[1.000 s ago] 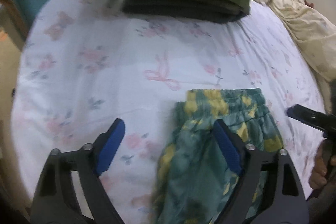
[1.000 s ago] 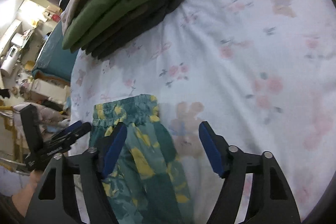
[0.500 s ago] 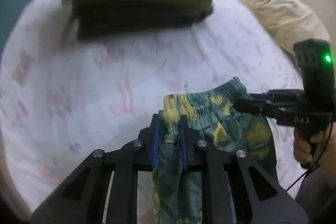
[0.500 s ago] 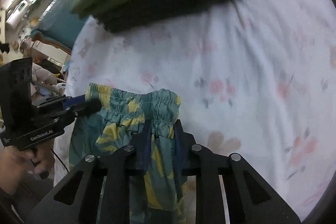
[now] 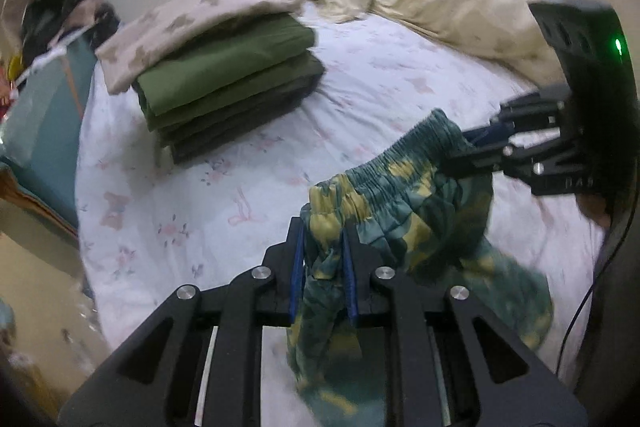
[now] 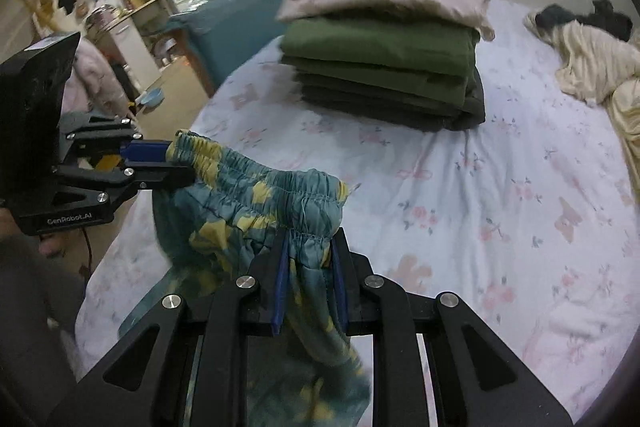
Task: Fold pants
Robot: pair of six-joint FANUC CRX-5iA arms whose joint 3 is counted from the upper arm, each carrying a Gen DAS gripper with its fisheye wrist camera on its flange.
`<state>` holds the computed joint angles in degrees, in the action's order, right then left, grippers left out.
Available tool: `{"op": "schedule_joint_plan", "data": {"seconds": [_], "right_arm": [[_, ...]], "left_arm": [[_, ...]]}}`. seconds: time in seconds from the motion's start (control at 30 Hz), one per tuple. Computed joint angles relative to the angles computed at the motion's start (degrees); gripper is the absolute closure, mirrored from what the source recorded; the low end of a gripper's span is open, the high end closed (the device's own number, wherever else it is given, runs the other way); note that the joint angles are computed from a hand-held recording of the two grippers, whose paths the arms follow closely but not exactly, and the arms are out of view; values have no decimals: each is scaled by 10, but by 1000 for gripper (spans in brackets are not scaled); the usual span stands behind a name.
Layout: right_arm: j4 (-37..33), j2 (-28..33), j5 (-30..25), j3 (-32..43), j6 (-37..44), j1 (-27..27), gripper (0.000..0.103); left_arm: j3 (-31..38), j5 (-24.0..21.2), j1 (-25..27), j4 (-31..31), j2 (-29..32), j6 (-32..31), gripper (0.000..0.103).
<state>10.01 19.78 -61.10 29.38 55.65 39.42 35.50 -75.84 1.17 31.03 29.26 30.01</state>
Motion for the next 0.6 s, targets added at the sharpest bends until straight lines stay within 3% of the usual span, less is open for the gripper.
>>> {"op": "schedule_joint_plan", "data": {"seconds": [0.17, 0.33, 0.47, 0.53, 0.6], "right_arm": [[48, -57, 4, -88, -73, 60, 83], [45, -80, -10, -152, -147, 103, 83], [44, -75, -38, -171, -197, 126, 78], [22, -73, -55, -164, -193, 130, 64], [-6, -65, -100, -134, -165, 132, 50]], "left_arm": [[-162, 26, 18, -6, -116, -75, 88], [-237, 28, 12, -74, -164, -72, 85], [-261, 22, 13, -110, -169, -84, 81], [-250, 14, 9, -150, -169, -69, 78], [-226, -17, 17, -149, -158, -51, 61]]}}
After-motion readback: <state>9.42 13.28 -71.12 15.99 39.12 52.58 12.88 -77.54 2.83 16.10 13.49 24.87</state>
